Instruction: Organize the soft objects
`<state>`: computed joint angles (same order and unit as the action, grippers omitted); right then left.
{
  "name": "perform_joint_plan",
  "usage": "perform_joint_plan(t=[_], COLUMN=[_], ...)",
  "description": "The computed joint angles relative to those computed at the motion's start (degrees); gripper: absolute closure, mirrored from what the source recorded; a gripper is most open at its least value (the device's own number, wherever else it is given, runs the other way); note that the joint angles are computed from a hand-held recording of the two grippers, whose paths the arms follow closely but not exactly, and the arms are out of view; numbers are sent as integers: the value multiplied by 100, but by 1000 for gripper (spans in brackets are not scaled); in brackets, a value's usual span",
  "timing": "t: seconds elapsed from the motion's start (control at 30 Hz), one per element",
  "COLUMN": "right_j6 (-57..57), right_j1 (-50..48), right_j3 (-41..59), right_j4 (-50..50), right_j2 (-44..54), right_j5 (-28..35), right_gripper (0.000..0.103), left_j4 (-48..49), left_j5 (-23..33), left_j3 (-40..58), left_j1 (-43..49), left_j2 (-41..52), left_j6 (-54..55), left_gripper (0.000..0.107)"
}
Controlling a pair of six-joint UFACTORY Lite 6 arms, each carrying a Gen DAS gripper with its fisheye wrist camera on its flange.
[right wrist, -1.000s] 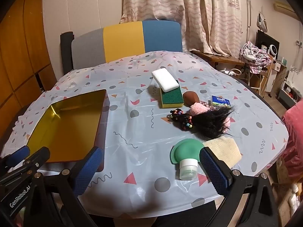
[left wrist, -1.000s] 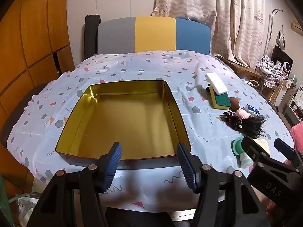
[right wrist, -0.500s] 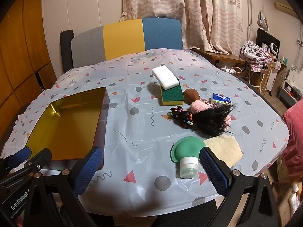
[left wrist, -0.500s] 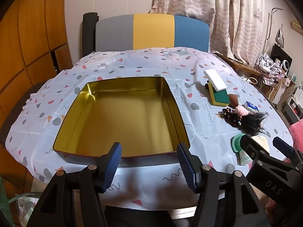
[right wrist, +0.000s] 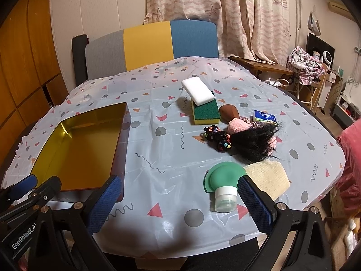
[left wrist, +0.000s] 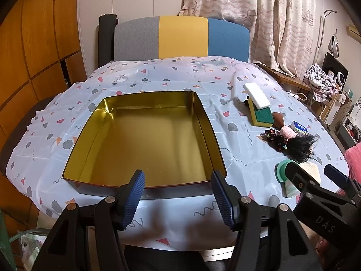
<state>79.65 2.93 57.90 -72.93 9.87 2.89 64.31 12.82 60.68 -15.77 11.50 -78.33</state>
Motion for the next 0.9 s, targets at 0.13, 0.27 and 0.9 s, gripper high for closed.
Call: perform_joint_plan(t=[0.13,0.27,0.9], right_j6=[86,223,440], right_j1=[-3,-2,4], right_j3=[0,0,-37], right_j4=[-91,-224,-487], right_j2=[8,16,29], right_j5=[-14,-15,-50], right_gripper=[0,0,0], left_j4=[-40,-109,-294], left_j5=[-15,-19,-65], left_j3=[-12,-1,-7], left_j1=[4,12,19], left_j2=[1,10,51], left_j6=[41,111,282], left_gripper=[46,46,46])
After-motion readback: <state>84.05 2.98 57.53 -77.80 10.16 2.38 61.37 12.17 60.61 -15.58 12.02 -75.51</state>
